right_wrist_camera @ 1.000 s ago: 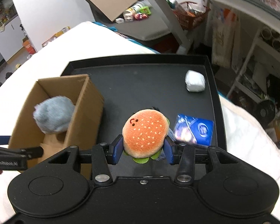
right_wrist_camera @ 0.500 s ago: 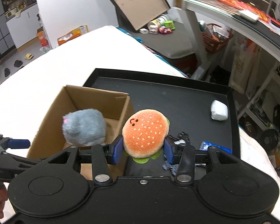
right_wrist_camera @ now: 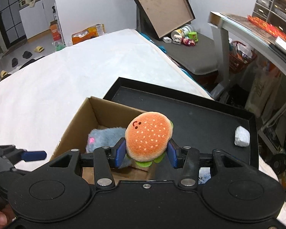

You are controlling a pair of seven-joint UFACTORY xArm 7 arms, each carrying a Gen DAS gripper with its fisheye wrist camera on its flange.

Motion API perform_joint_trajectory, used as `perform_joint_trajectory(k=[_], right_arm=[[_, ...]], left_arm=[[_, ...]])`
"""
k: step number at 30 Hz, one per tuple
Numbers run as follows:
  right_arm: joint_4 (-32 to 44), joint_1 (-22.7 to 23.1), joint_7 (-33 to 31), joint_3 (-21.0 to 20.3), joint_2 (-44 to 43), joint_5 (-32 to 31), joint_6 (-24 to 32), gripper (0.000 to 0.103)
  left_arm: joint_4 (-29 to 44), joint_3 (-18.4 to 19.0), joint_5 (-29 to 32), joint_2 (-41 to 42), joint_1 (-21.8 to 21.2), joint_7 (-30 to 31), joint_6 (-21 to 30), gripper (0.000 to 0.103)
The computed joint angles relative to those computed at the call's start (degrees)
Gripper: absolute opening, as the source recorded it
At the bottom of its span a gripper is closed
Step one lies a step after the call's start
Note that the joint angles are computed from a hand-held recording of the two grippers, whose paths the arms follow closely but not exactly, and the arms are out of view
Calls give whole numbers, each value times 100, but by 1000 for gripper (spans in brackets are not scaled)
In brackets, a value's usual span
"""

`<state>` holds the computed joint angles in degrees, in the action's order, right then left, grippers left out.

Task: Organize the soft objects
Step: 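Carry the burger plush into the box beside the grey mouse, then release the burger plush in the box and withdraw the right gripper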

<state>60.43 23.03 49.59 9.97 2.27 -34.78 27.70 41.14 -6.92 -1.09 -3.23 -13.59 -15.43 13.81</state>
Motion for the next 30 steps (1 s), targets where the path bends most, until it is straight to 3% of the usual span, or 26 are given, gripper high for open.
perform_joint_trajectory(k=[2, 7, 10, 13, 21, 30], right_arm=[[146, 40, 30, 13, 100, -100, 67, 45], [407, 172, -56, -14, 286, -152, 171, 45], [499, 245, -66, -40, 349, -168, 202, 45], [590, 303, -81, -67, 414, -193, 236, 45], [654, 378, -28, -116, 464, -219, 263, 46], [620, 443, 192, -137, 425, -411, 378, 57]], left_arm=[[-12, 35, -306, 11, -51, 266, -49, 57], [-8, 54, -500, 22, -42, 453, -60, 35], [-5, 107, -1103, 29, -112, 900, -46, 23], [-65, 91, -1207, 7, -110, 1028, -148, 14], [-105, 69, -1245, -30, -101, 950, -183, 12], [-78, 66, -1122, -11, -72, 775, -158, 12]])
